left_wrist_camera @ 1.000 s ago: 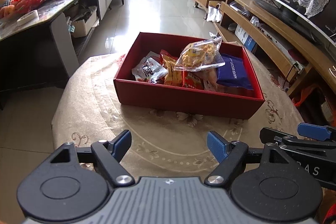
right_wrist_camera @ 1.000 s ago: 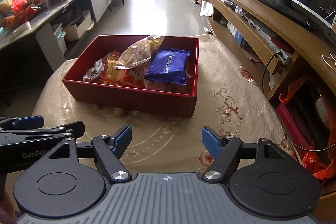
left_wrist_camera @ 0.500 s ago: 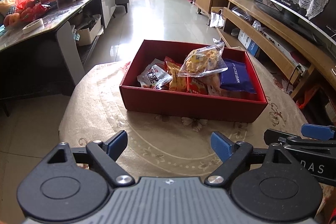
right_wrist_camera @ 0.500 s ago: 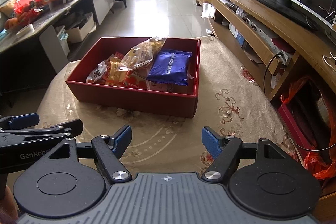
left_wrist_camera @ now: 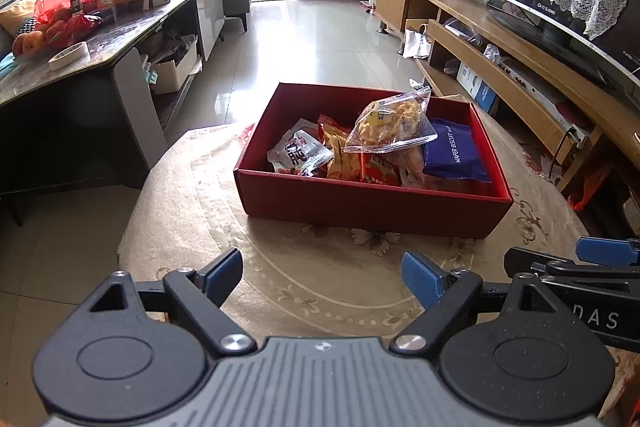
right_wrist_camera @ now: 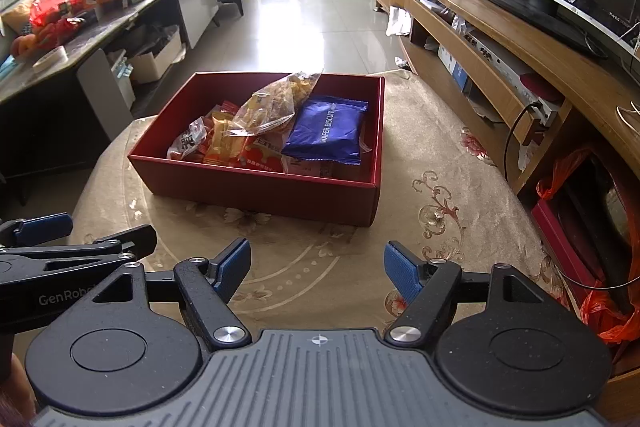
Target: Organize snacks
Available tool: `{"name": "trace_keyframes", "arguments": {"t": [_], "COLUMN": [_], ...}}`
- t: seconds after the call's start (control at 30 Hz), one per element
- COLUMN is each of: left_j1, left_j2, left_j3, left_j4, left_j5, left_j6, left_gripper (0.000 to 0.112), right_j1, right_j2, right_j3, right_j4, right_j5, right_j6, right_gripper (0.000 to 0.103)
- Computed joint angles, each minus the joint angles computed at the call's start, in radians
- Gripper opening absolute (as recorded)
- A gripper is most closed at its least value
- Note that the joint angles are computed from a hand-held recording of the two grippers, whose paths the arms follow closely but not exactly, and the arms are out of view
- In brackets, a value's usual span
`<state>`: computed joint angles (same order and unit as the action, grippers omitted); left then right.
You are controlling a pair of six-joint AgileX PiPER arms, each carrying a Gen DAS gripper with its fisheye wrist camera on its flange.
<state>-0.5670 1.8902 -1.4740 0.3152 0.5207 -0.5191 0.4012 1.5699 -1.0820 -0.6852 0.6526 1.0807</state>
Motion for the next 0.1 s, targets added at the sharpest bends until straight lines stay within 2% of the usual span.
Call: {"name": "trace_keyframes", "arguments": {"t": [0.1], "left_j1": [-0.001], "left_j2": [-0.004], "left_j3": [0.002], "left_j4": [0.006], "left_j5": [0.000], "left_j6": [-0.008], "left_gripper": [0.084], "right_j1": [-0.001], "right_j2": [-0.002], "right_j3": [-0.001], "right_j4": [0.001], "right_j5": [0.001], "right_j6": [0.000], "right_gripper": [0.082]}}
